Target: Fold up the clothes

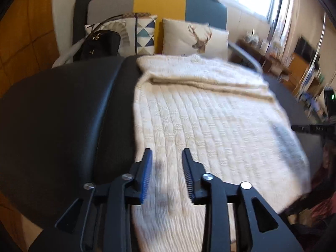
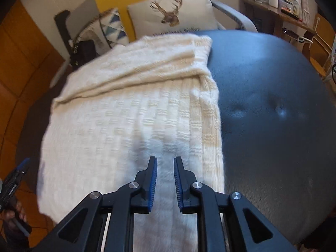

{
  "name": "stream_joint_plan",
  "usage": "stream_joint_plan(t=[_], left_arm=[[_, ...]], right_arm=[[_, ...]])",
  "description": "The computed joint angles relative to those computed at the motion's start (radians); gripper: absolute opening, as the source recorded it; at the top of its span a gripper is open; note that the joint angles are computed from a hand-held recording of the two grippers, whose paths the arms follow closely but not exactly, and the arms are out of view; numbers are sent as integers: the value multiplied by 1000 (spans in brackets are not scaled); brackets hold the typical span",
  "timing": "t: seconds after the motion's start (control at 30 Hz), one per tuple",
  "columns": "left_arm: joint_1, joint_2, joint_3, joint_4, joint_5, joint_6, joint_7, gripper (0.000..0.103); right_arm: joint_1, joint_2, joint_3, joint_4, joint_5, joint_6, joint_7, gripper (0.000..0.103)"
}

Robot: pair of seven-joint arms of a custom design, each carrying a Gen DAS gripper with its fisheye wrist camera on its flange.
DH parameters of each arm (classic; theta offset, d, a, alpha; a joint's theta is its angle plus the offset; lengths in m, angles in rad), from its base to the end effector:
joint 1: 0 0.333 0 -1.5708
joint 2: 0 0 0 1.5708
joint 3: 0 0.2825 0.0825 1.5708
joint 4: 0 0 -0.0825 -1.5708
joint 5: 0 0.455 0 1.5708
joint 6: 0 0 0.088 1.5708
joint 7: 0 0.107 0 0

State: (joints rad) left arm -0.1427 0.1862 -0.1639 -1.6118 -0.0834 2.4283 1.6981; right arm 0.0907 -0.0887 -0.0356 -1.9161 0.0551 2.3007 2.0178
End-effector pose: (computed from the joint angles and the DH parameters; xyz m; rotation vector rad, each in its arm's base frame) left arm 0.6973 -0.2124 0.5404 -1.5247 2.2411 -0.7715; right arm 0.6443 0.0362 0.5309 -1.4674 2.2608 -0.2693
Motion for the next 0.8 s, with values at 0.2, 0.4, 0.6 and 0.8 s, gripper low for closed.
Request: stream_joint_plan(t=[0.2,0.4,0.6,0.8], left_arm=[[12,-10,11,-56,42,-13,37,38],[1,79,4,94,9,14,-19,39],[-70,288,40,358,146,-76,-63,43],[-72,315,49,391,182,-101,-52,53]], right_arm=[[-3,-38,-7,-66,-8,-2,-29,11],[-19,108,-6,133,-106,8,-4,13],[-55,315,-7,342,-40,-66,-41,8],[-94,253,-8,257,48,-22,-27,6]])
